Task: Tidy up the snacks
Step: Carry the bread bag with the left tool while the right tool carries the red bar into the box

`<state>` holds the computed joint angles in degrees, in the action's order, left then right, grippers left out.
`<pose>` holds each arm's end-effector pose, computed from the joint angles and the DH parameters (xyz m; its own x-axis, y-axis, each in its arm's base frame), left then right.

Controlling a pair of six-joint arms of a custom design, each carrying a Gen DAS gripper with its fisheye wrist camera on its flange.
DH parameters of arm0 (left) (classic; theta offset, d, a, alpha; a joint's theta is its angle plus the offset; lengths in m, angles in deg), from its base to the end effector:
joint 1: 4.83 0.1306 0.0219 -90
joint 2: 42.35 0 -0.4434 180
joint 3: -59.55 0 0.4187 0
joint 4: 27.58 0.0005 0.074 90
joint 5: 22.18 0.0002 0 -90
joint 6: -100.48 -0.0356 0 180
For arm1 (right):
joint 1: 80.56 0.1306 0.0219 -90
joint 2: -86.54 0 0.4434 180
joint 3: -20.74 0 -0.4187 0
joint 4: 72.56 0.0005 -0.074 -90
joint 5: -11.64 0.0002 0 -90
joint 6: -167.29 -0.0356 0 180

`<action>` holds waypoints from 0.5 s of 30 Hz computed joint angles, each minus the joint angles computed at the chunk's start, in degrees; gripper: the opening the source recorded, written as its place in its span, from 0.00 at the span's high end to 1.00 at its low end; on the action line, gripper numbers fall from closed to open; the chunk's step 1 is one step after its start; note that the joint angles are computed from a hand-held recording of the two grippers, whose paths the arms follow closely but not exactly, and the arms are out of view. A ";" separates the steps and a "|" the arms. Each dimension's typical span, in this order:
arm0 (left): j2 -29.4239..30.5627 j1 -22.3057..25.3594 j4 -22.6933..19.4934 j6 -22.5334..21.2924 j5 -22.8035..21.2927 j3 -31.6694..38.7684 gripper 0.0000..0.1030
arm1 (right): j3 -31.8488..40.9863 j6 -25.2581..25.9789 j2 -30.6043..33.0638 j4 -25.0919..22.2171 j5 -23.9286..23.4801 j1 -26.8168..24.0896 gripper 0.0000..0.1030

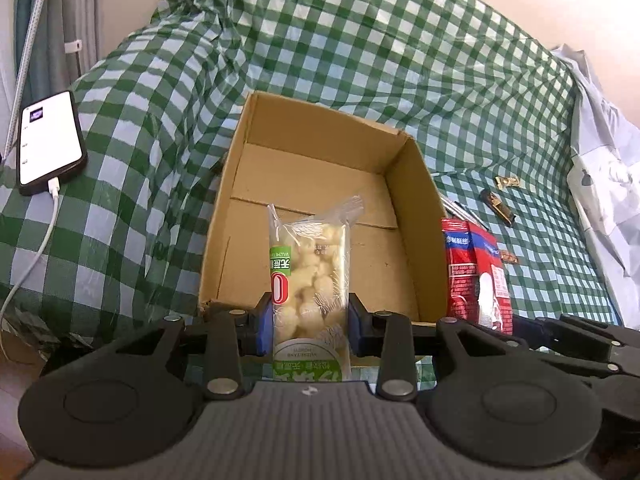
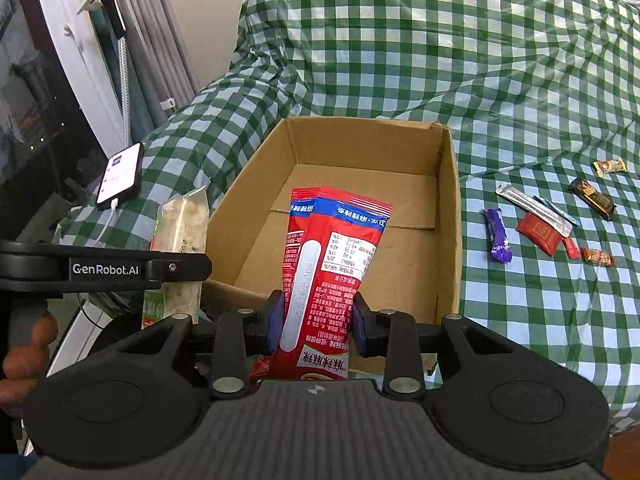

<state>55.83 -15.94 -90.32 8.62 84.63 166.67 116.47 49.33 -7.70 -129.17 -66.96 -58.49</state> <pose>0.5497 -0.1189 0.5472 -0.7800 0.1848 -0.5979 0.3776 0.9009 -0.2141 0.4441 0.1719 0.5660 -0.7089 0.2085 -0.6738 0.1017 0.9755 0.1950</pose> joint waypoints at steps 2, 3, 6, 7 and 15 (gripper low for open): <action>0.85 0.05 -0.45 0.06 0.07 0.76 0.61 | 0.66 0.09 0.70 -0.43 0.07 -0.15 0.65; 1.25 0.05 -0.54 0.05 0.06 1.09 0.61 | 0.83 0.26 0.86 -0.64 -0.10 -0.39 0.65; 2.40 -0.19 -0.59 -0.02 -0.37 2.09 0.61 | 1.70 0.43 1.99 -0.82 -0.25 -0.74 0.65; 2.83 -0.29 -0.68 0.02 -0.48 2.54 0.61 | 2.00 0.54 2.44 -0.79 -0.30 -0.87 0.65; 6.52 -1.14 -0.63 0.54 -1.10 6.64 0.61 | 3.89 1.62 5.23 -0.73 -1.17 -2.85 0.65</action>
<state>62.36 -17.08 -90.95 9.16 83.53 173.31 120.36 50.96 -2.48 -129.90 -68.13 -61.34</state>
